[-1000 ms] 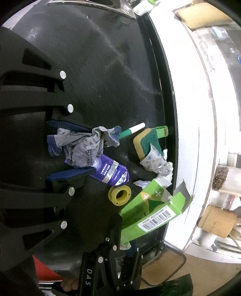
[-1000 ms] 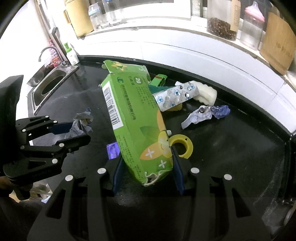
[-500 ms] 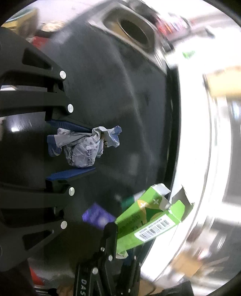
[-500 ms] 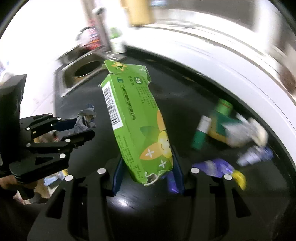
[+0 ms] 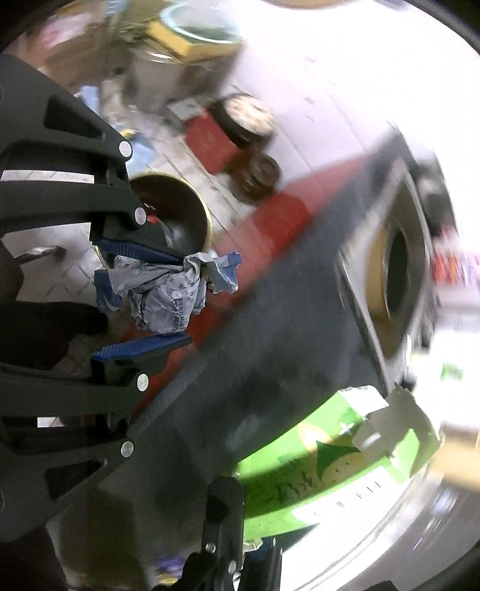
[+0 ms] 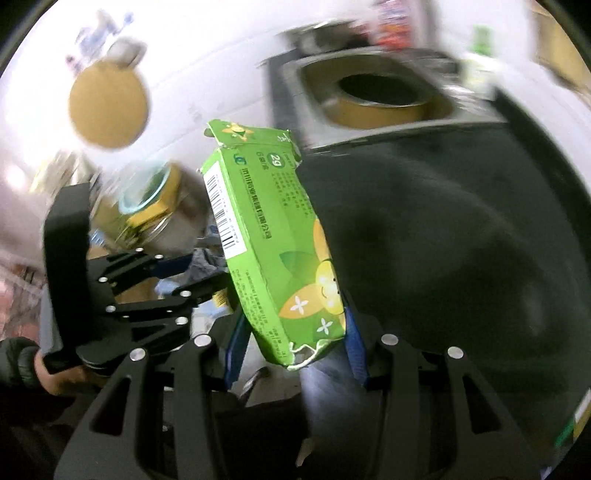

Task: Collect trash
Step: 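Carry the green box and grey cloth to the floor bin and open both tools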

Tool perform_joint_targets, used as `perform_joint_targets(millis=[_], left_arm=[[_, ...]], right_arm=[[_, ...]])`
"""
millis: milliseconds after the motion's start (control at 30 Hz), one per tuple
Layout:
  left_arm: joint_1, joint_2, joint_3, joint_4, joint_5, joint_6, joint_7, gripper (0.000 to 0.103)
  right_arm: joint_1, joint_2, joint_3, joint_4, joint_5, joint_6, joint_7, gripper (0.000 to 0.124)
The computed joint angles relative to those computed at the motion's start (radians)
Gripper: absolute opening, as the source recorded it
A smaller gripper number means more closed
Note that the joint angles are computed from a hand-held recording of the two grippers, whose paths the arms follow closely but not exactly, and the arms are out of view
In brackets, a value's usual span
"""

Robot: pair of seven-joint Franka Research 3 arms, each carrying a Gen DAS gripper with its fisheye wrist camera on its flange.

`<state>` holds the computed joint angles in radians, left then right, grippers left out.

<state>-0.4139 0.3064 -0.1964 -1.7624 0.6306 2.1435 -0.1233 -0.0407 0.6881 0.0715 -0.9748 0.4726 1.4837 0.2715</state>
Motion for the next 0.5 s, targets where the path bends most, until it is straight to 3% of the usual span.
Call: perform_joint_targets(millis=[167,367,467,500], left_arm=[[0.047,-0.137,-0.005,-0.265,-0.001,0.112,-0.190,0.037],[0.079,-0.181,-0.003,-0.385,0.047,0.215,-0.335,0.041],[0.088,-0.191,-0.006,-0.420,0.084,0.248,-0.401,0.062],[0.090,-0.191,-0.006,-0.425,0.090,0.241,-0.422,0.077]], right_arm=[[0.117,-0.117,0.003,-0.244,-0.076,0.078,-0.034,0.046],[0.193,-0.173,-0.003,-0.397,-0.136,0.168,-0.041,0.047],[0.215,-0.176,0.000,-0.415,-0.146,0.183,-0.031,0.055],[0.223,-0.177,0.001,-0.420,-0.148,0.190,-0.025,0.062]])
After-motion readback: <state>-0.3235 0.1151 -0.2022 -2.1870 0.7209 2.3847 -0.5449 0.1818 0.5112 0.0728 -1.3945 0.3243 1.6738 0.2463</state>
